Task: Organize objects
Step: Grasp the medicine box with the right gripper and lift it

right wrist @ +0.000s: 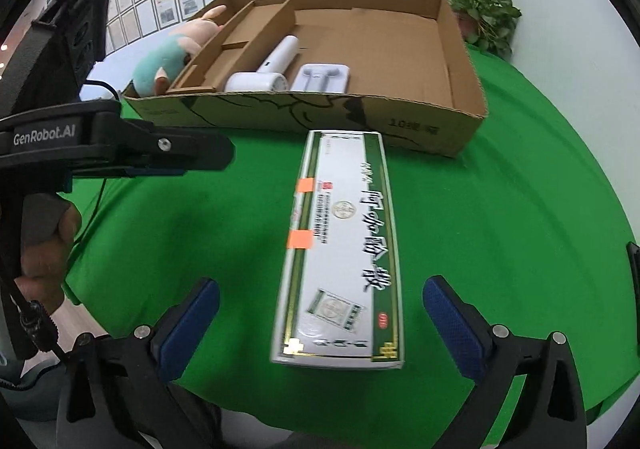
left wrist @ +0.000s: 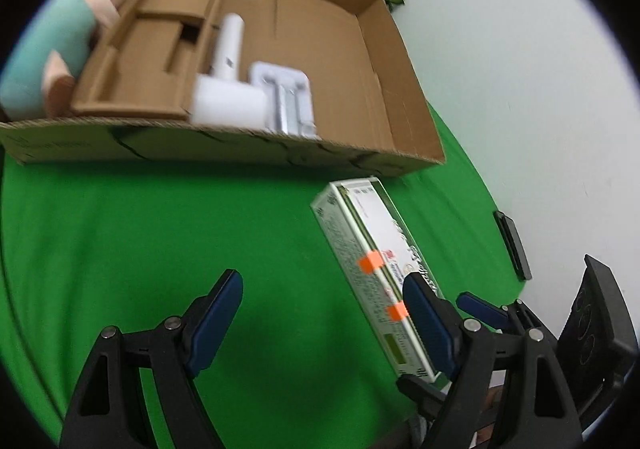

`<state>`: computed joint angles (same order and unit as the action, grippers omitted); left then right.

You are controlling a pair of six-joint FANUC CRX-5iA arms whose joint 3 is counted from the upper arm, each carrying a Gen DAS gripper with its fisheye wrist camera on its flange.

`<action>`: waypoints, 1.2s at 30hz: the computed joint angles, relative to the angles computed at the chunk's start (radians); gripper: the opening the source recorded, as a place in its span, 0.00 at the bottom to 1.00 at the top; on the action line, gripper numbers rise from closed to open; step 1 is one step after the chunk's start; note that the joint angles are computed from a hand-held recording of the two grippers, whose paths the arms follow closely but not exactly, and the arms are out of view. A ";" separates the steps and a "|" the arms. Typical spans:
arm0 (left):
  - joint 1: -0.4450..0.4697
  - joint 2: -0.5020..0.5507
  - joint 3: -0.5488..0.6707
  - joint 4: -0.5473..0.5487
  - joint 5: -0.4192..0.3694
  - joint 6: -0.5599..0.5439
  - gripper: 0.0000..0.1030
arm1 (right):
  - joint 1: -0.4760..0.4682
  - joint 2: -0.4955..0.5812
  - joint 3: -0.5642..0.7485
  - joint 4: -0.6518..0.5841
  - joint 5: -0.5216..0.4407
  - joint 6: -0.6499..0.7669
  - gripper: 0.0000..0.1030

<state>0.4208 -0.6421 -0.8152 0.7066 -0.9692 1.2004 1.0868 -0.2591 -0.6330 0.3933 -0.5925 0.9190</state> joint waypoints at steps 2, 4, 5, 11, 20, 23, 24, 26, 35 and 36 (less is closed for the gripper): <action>-0.049 0.052 0.000 0.044 0.009 -0.011 0.80 | -0.012 0.004 -0.002 -0.007 0.008 0.006 0.99; -0.086 0.093 0.001 0.079 0.015 -0.028 0.80 | -0.022 0.005 0.001 -0.035 0.007 0.021 0.99; -0.102 0.110 -0.001 0.098 0.021 -0.038 0.80 | -0.024 0.005 0.012 -0.068 -0.009 0.036 0.99; -0.159 0.182 -0.026 0.206 0.043 -0.079 0.79 | -0.035 0.003 0.020 -0.129 0.000 0.071 0.88; -0.201 0.193 -0.065 0.294 0.087 -0.116 0.78 | -0.028 0.020 0.021 -0.119 -0.019 0.059 0.72; -0.203 0.183 -0.075 0.305 0.100 -0.120 0.78 | -0.022 0.018 0.020 -0.121 -0.027 0.068 0.64; -0.206 0.179 -0.079 0.311 0.104 -0.120 0.78 | -0.022 0.017 0.019 -0.123 -0.028 0.070 0.63; -0.215 0.173 -0.087 0.316 0.115 -0.117 0.77 | -0.028 0.010 0.030 -0.169 -0.033 0.105 0.63; -0.210 0.170 -0.092 0.299 0.081 -0.096 0.62 | -0.091 -0.012 0.084 -0.388 -0.059 0.250 0.62; -0.209 0.166 -0.097 0.307 0.077 -0.098 0.62 | -0.099 -0.013 0.092 -0.415 -0.064 0.268 0.62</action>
